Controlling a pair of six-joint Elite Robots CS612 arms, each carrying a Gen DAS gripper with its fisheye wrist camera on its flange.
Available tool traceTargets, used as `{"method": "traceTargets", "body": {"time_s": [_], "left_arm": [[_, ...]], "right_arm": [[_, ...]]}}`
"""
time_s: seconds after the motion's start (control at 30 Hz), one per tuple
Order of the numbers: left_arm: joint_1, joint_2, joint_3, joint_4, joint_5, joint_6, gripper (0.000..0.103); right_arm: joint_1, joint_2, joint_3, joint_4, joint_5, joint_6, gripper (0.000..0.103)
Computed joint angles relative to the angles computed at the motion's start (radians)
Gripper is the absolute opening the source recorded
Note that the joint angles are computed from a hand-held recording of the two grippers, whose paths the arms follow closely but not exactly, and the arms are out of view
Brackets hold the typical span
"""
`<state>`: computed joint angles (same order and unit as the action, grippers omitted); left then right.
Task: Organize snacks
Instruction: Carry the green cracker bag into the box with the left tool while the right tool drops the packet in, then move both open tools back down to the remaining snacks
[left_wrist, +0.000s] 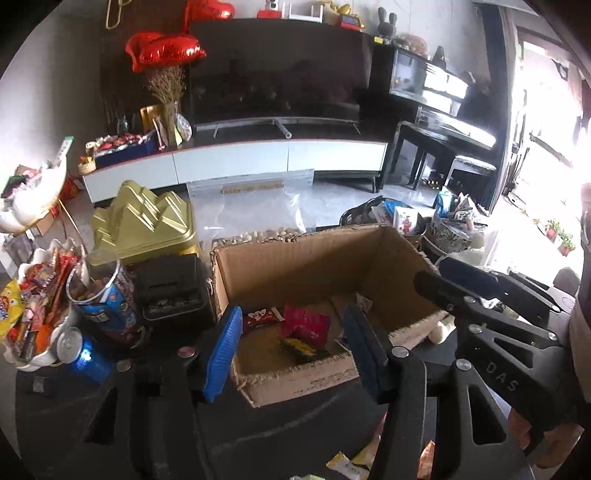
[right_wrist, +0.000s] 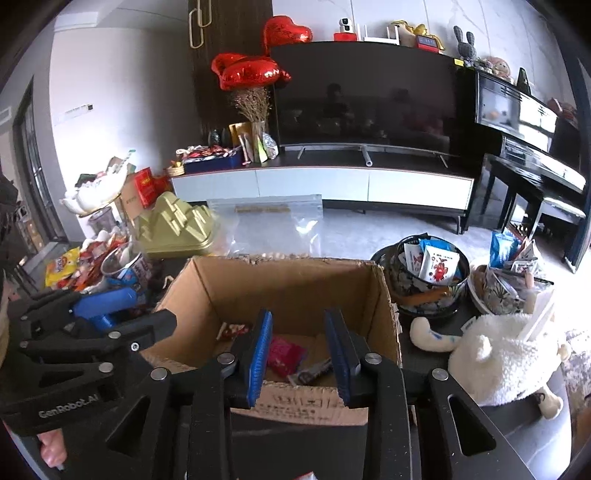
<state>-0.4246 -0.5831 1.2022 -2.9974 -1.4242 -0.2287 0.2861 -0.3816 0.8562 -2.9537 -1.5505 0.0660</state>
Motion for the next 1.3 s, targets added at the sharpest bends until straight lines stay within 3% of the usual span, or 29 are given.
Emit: {"method": "traceTargets", "body": {"time_s": [0.2, 0.43, 0.77, 0.83, 1.3], "left_arm": [[-0.013, -0.054, 0.092, -0.055, 0.005, -0.023, 0.059], [-0.037, -0.104, 0.213, -0.135, 0.034, -0.012, 0.06], [-0.062, -0.15, 0.334, -0.199, 0.017, -0.032, 0.062], [-0.068, -0.153, 0.349, -0.204, 0.008, -0.034, 0.063], [-0.095, -0.112, 0.361, -0.178, -0.067, -0.005, 0.062]], "right_arm": [[0.006, -0.069, 0.126, -0.081, 0.001, -0.01, 0.038], [0.019, -0.146, 0.277, -0.157, -0.025, -0.04, 0.039], [0.027, -0.21, 0.425, -0.227, -0.048, -0.034, 0.04], [0.028, -0.217, 0.445, -0.233, -0.05, -0.026, 0.049], [0.0, -0.235, 0.562, -0.181, -0.002, 0.074, 0.05]]}}
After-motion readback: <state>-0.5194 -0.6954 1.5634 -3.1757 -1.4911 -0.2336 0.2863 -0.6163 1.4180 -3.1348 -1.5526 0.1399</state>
